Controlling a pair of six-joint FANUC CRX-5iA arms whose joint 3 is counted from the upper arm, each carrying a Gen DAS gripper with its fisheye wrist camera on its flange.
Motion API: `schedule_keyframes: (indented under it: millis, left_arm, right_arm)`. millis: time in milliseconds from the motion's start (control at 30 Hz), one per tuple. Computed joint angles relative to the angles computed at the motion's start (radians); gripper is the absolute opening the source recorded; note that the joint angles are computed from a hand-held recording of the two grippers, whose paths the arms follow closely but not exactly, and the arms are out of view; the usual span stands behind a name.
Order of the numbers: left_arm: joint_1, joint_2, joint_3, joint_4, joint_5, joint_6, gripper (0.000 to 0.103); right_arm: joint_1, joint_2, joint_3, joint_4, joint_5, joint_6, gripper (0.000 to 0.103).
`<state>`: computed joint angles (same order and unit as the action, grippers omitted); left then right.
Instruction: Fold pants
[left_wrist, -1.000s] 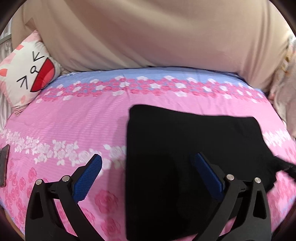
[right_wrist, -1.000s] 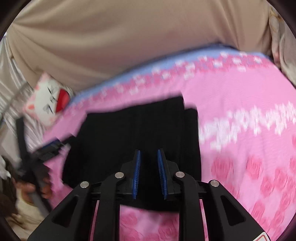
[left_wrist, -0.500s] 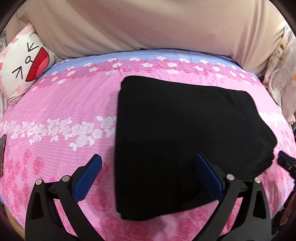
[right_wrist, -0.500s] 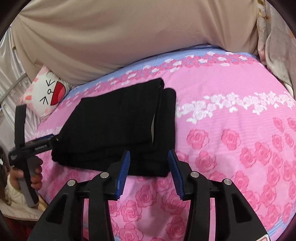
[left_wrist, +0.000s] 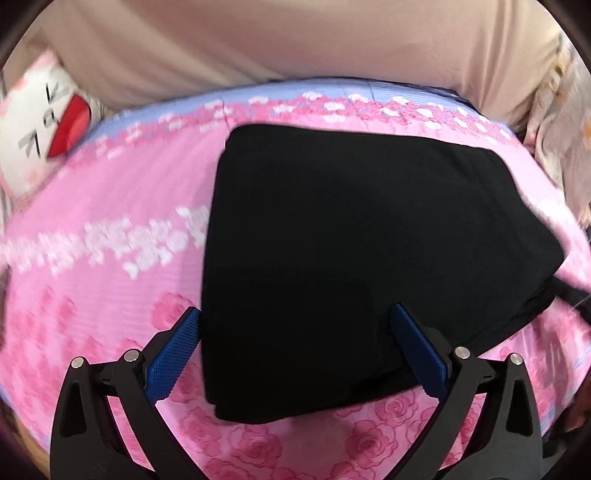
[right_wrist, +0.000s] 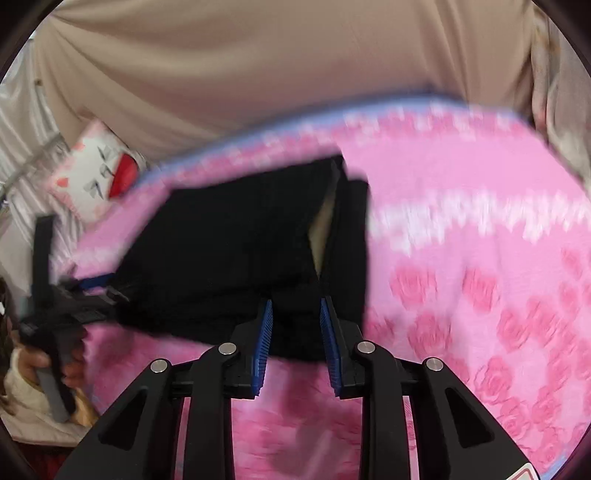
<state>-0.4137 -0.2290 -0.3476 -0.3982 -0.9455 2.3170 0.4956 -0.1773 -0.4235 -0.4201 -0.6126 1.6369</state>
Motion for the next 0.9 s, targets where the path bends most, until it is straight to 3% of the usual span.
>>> schedule_keyframes:
  millis: [67, 167, 333, 367, 433, 500, 567, 633, 700, 833, 900]
  left_arm:
    - [0.041, -0.016, -0.021, 0.066, 0.02, -0.035, 0.098]
    - [0.049, -0.029, -0.026, 0.076, 0.022, -0.046, 0.098]
    - [0.022, -0.008, -0.015, 0.038, 0.013, 0.003, 0.098]
    - [0.015, -0.008, -0.009, 0.031, 0.003, 0.002, 0.098]
    - [0.007, -0.01, 0.001, 0.021, -0.013, -0.003, 0.098]
    - [-0.023, -0.003, 0.036, -0.03, -0.064, 0.029, 0.098]
    - [-0.067, 0.003, 0.076, -0.104, -0.109, 0.072, 0.098]
    - [-0.107, 0.01, 0.111, -0.171, -0.137, 0.11, 0.098]
    - [-0.134, 0.022, 0.141, -0.213, -0.159, 0.132, 0.098]
    - [-0.182, 0.059, 0.204, -0.282, -0.226, 0.166, 0.098]
    - [-0.196, 0.075, 0.225, -0.302, -0.254, 0.172, 0.098]
  right_arm:
    - [-0.04, -0.039, 0.013, -0.084, -0.024, 0.013, 0.026]
    - [0.021, -0.13, -0.025, 0.006, 0.076, -0.048, 0.031]
    - [0.097, -0.032, 0.017, 0.105, 0.098, -0.065, 0.03]
    - [0.11, 0.013, 0.015, 0.17, 0.095, -0.134, 0.025]
    - [0.095, 0.043, 0.005, 0.157, 0.14, -0.15, 0.01]
    - [0.067, 0.037, 0.039, 0.103, 0.089, -0.149, 0.009]
    - [0.103, 0.0, 0.0, 0.229, 0.124, -0.297, 0.021]
    - [0.154, -0.041, -0.067, 0.43, 0.162, -0.475, 0.024]
    - [0.181, -0.067, -0.108, 0.561, 0.17, -0.601, 0.034]
    - [0.206, -0.101, -0.158, 0.735, 0.172, -0.776, 0.048]
    - [0.206, -0.106, -0.165, 0.763, 0.175, -0.803, 0.055]
